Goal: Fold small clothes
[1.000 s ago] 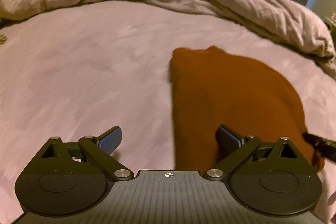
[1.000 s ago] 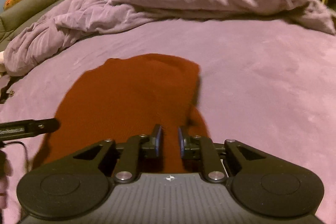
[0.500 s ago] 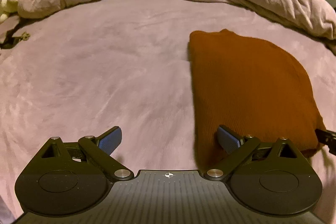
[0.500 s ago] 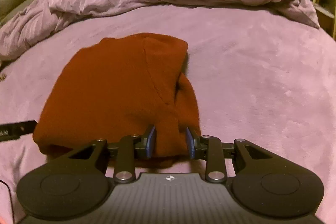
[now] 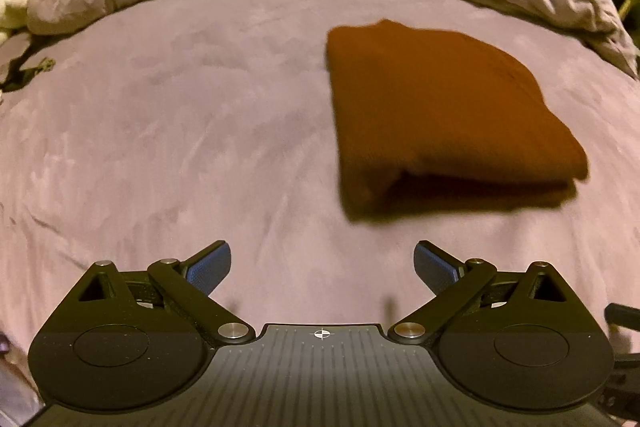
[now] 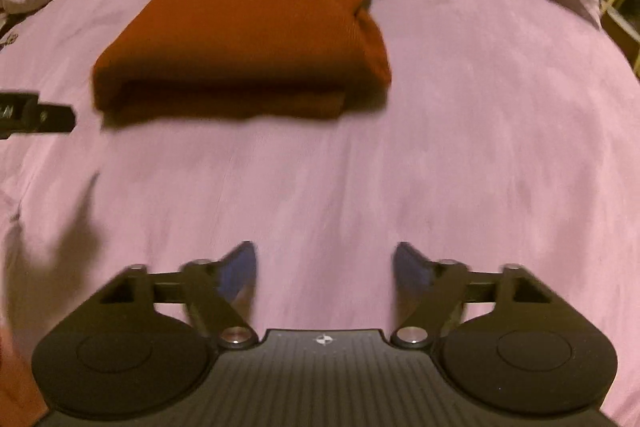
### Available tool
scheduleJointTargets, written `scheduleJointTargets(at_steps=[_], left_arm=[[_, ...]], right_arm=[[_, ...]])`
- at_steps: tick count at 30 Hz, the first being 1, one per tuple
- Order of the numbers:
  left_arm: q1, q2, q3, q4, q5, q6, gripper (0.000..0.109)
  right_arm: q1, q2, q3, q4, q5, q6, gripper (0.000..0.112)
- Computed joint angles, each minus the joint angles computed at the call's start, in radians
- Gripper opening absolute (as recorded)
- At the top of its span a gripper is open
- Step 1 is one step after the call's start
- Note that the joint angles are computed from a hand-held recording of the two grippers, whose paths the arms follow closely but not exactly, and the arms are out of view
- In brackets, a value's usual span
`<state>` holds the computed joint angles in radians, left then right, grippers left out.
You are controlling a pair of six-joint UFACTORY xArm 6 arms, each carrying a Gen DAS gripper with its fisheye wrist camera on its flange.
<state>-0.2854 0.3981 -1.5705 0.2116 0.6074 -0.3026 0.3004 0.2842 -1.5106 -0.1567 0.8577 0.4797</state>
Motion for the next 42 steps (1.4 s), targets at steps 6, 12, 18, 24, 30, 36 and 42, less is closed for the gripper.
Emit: scheduleJointTargets(at_steps=[6, 12, 18, 24, 30, 36, 42], left_arm=[[-0.018, -0.074, 0.085, 0.014, -0.004, 0.021, 0.102], [-0.026, -0.095, 0.086, 0.018, 0.011, 0.032, 0.103], [-0.023, -0.077, 0.029, 0.027, 0.069, 0.035, 0.103], [-0.023, -0.049, -0.031, 0.037, 0.1, 0.043, 0.103], [-0.033, -0.003, -0.106, 0.079, 0.145, 0.041, 0.103], [-0.031, 0.002, -0.114, 0.064, 0.145, 0.054, 0.103], [-0.034, -0.001, -0.107, 0.065, 0.141, 0.05, 0.103]], right_arm=[[0.022, -0.08, 0.064, 0.058, 0.07, 0.02, 0.093], [0.022, -0.097, 0.04, 0.057, 0.067, 0.02, 0.099], [0.042, 0.025, -0.202, -0.009, 0.25, 0.028, 0.099], [0.05, 0.083, -0.315, -0.042, 0.281, 0.025, 0.099], [0.052, 0.176, -0.469, -0.066, 0.355, 0.055, 0.099], [0.046, 0.186, -0.488, -0.066, 0.317, 0.057, 0.099], [0.048, 0.183, -0.482, -0.071, 0.307, 0.064, 0.099]])
